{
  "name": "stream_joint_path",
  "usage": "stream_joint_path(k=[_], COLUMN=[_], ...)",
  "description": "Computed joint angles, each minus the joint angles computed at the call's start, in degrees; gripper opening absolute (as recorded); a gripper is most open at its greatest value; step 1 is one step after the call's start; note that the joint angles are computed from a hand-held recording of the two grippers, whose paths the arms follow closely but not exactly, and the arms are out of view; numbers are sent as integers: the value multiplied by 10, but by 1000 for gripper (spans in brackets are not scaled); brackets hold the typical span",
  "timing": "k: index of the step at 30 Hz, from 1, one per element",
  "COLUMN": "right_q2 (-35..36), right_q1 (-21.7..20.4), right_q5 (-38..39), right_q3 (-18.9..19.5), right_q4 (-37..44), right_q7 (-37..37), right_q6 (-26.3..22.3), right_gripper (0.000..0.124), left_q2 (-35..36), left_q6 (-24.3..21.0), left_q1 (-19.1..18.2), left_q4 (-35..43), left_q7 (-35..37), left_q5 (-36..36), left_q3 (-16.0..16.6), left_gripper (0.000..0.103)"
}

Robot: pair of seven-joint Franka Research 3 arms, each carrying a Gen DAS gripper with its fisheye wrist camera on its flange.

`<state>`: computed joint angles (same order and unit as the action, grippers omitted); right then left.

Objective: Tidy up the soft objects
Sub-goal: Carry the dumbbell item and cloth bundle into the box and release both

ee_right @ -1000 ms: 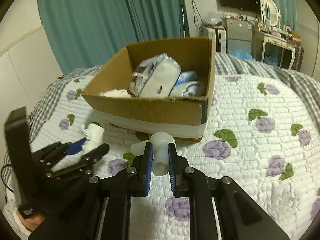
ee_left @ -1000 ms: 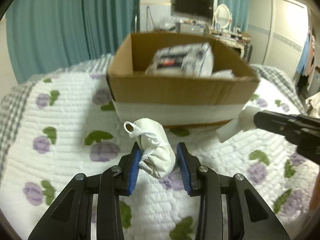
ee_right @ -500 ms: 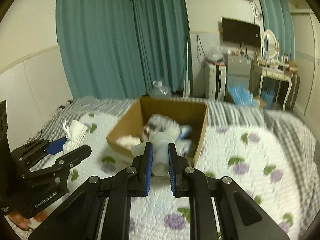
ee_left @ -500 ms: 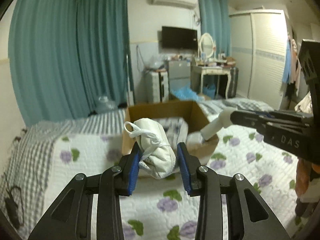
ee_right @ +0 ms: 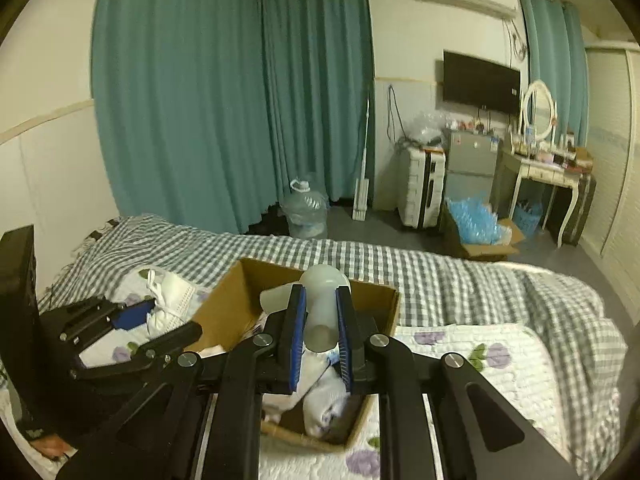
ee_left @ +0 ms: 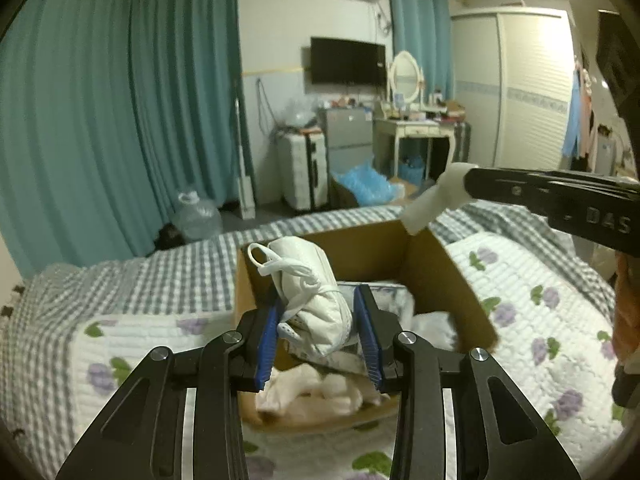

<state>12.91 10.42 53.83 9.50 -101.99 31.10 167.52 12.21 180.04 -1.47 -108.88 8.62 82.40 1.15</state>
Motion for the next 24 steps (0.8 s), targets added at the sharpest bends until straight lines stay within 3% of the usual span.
stream_joint_path(k=[4, 8, 10, 11, 12, 13, 14, 16, 20, 24], right_q2=[80, 141, 158, 165, 170, 171, 169, 151, 109, 44], right_q1=[13, 16, 28, 29, 24, 20, 18, 8, -7, -14], right_q5=[-81, -146, -189, -203, -209, -214, -219, -220, -217, -204], right_q3=[-22, -24, -37, -40, -35, -32, -29, -15, -3, -1], right_q4=[82, 139, 152, 158, 164, 162, 157, 129, 82, 31], right_q7=[108, 175, 220, 240, 252, 259, 263, 251, 241, 229], right_q6=[-34, -52, -52, -57, -62, -57, -47, -14, 10, 28], right_gripper=[14, 18, 24, 38, 50, 69, 74, 74, 74, 78], left_q2=[41, 57, 58, 57, 55, 52, 49, 33, -13, -92], left_q6=[10, -7, -32, -54, -68, -74, -82, -99, -98, -111], left_q1=[10, -3, -37, -45, -49, -49, -57, -59, -33, -18], left_q4=[18, 23, 28, 28, 27, 23, 22, 14, -15, -48], left_q7=[103, 162, 137, 137, 138, 136, 108, 61, 41, -40], left_q5=[-87, -142, -117, -115, -115, -113, -90, -53, -64, 19], left_q3=[-10, -5, 26, 30, 30, 29, 36, 35, 10, -10], left_gripper=[36, 39, 39, 40, 52, 68, 73, 78, 78, 78])
